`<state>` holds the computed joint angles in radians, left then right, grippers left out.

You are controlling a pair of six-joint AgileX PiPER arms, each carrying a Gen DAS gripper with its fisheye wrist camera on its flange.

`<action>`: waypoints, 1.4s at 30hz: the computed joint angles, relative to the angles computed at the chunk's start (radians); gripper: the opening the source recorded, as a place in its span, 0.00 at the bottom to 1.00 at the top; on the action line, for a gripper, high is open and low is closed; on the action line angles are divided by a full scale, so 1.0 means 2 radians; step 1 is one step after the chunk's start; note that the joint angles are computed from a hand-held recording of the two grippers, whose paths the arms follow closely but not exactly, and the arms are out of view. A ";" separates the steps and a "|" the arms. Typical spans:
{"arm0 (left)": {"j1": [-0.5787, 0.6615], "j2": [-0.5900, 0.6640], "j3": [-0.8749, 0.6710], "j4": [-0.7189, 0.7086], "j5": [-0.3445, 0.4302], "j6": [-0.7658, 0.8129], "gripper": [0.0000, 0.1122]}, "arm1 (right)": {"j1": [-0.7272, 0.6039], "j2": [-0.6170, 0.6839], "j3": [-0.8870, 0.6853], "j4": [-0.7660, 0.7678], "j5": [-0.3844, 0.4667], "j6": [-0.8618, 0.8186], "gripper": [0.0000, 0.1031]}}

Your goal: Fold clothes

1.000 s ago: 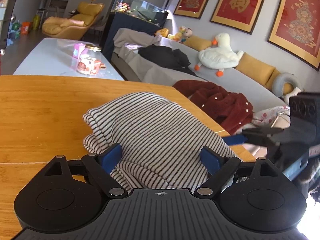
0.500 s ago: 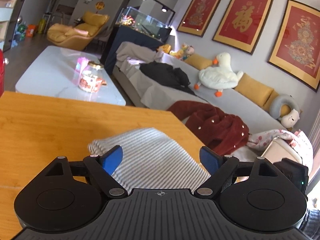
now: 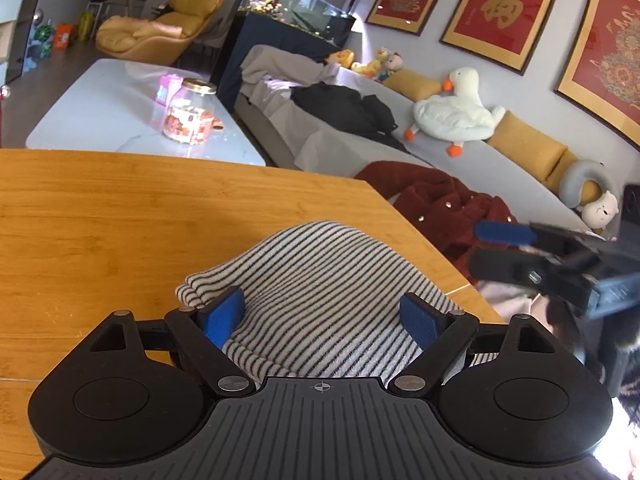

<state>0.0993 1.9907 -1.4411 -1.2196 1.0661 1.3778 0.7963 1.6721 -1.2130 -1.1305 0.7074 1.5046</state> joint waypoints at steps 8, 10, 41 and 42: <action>0.005 0.002 0.005 -0.004 0.005 0.014 0.80 | -0.047 0.114 -0.119 0.106 0.041 -0.141 1.00; 0.005 0.004 0.004 -0.004 0.006 0.015 0.80 | -0.039 0.094 -0.096 0.086 0.039 -0.110 1.00; 0.027 -0.096 0.086 -0.006 -0.028 -0.013 0.81 | 0.112 -0.001 0.113 -0.058 -0.013 0.172 1.00; 0.034 -0.112 0.105 -0.003 -0.027 -0.015 0.82 | 0.115 -0.001 0.115 -0.063 -0.009 0.175 1.00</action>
